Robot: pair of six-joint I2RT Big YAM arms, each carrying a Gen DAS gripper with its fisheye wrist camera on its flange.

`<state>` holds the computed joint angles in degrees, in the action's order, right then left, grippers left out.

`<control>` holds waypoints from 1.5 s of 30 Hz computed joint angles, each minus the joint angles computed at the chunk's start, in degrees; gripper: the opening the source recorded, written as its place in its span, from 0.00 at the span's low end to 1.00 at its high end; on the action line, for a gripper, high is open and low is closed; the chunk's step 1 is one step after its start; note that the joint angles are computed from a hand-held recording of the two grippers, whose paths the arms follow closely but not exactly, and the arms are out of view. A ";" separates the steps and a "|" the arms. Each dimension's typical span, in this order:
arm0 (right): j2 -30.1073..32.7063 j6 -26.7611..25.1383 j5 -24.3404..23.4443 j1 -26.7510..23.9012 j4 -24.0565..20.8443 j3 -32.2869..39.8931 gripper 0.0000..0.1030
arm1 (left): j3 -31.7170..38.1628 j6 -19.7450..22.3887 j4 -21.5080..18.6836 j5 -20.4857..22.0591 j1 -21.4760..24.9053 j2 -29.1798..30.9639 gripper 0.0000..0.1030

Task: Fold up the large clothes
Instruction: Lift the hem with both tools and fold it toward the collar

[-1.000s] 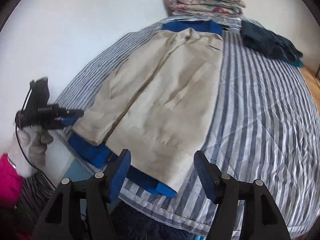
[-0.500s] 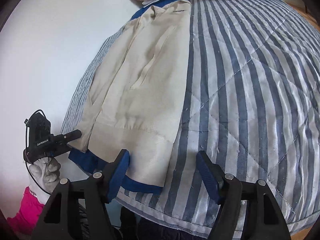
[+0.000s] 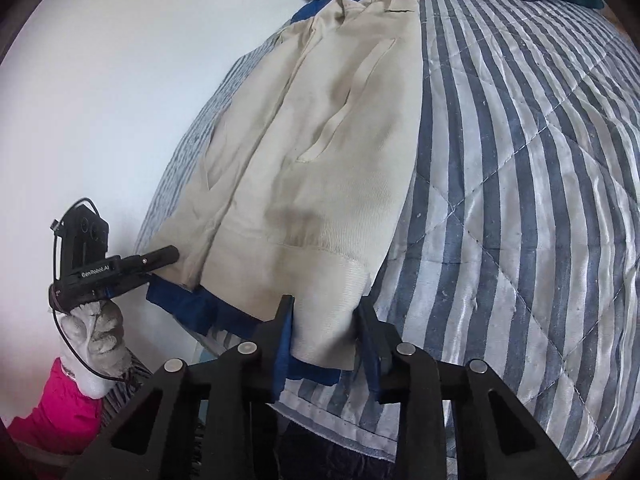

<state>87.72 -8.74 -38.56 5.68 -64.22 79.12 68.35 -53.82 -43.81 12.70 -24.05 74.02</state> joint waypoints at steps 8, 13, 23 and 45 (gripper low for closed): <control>-0.32 7.37 -7.74 -0.86 0.81 3.56 0.18 | 3.96 -0.57 0.43 1.64 0.76 -0.40 0.11; 1.35 11.40 -9.66 -0.60 1.50 7.90 0.17 | 8.74 0.63 0.29 3.02 2.20 1.21 0.11; 8.44 19.63 -11.02 -1.90 3.78 22.09 0.14 | 22.24 1.03 -1.28 3.67 7.38 9.42 0.11; 40.70 32.08 2.27 1.56 -9.61 64.88 0.13 | 48.97 3.37 -14.00 0.47 12.18 36.61 0.11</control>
<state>128.42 23.33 -36.29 7.24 -73.83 144.00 117.32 -50.45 -57.81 13.16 -11.87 110.62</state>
